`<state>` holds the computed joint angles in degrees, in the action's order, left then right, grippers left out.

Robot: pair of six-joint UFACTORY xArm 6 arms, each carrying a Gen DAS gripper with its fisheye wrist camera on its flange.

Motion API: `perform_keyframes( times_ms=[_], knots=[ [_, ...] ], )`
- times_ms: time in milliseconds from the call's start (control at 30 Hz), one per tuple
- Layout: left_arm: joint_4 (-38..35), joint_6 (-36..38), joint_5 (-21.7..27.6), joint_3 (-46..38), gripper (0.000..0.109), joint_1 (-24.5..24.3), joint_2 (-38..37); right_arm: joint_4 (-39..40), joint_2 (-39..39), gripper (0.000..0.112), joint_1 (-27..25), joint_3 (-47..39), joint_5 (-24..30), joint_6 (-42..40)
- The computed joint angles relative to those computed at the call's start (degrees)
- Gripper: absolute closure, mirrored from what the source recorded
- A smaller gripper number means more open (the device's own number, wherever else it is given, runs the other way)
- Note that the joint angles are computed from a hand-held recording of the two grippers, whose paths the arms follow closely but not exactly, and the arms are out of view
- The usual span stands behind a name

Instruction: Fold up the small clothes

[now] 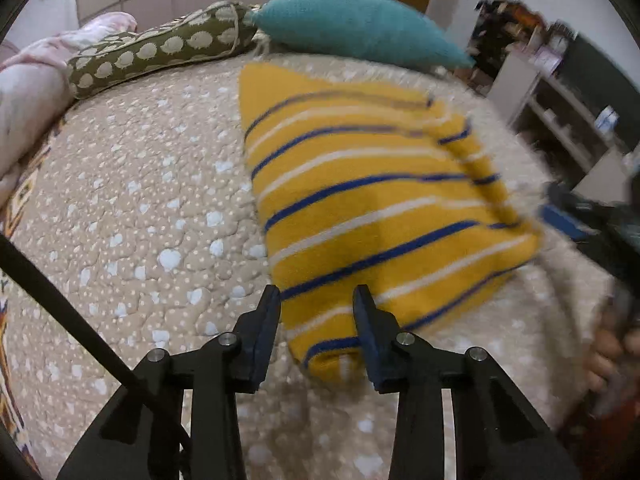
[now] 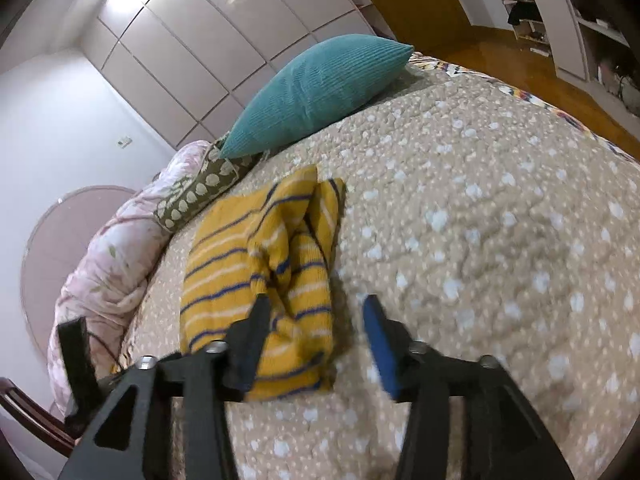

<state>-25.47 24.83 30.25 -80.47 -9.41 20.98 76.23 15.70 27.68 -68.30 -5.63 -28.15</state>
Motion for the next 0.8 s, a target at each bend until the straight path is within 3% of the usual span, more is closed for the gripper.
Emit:
perform_keyframes(
  times_ms=[33,100,133,200,267,367,467,567,600,633,700,800],
  knots=[
    [-2.9,1.4,-0.3,0.2,0.063,0.6,-0.8,-1.1,0.7,0.043,-0.8,-1.0,0.8,0.8],
    [-6.2,1.9,-2.1,-0.4,0.027,1.6,-0.7,1.5,2.9,0.031,-2.3,-4.7,3.4,-2.4],
    [-8.9,2.7,-3.3,-0.7,0.023,2.0,-0.4,1.3,4.0,0.03,-3.1,-6.3,5.0,-2.4],
    [-13.9,4.5,-1.2,-4.3,0.022,3.3,2.4,-1.1,7.0,0.028,-4.9,-10.0,8.9,0.6],
    [-16.7,5.0,6.1,-11.4,0.022,5.0,7.6,-3.0,10.8,0.026,-6.8,-14.7,14.3,3.5],
    [-19.8,4.6,15.5,-20.6,0.022,6.3,14.8,-12.7,16.1,0.024,-8.3,-20.4,18.7,12.7],
    [-24.2,6.1,21.9,-27.3,0.019,6.4,19.9,-6.2,20.4,0.018,-8.8,-26.2,22.1,8.1],
    [-22.2,4.3,21.7,-29.4,0.02,4.8,21.7,0.5,22.7,0.023,-8.8,-29.9,23.8,2.6],
    [-20.7,4.3,20.2,-28.7,0.029,4.0,21.2,-1.0,23.4,0.045,-8.6,-30.8,24.3,3.9],
    [-19.3,4.7,18.5,-27.3,0.034,3.5,19.9,-4.8,23.9,0.058,-8.4,-31.4,24.5,7.1],
    [-17.8,5.0,17.9,-26.5,0.057,3.4,18.4,-12.5,24.6,0.069,-7.7,-32.0,23.5,13.0],
    [-18.3,6.4,18.8,-26.5,0.062,4.1,16.1,-8.9,22.6,0.075,-6.8,-30.9,21.3,7.6]
  ],
)
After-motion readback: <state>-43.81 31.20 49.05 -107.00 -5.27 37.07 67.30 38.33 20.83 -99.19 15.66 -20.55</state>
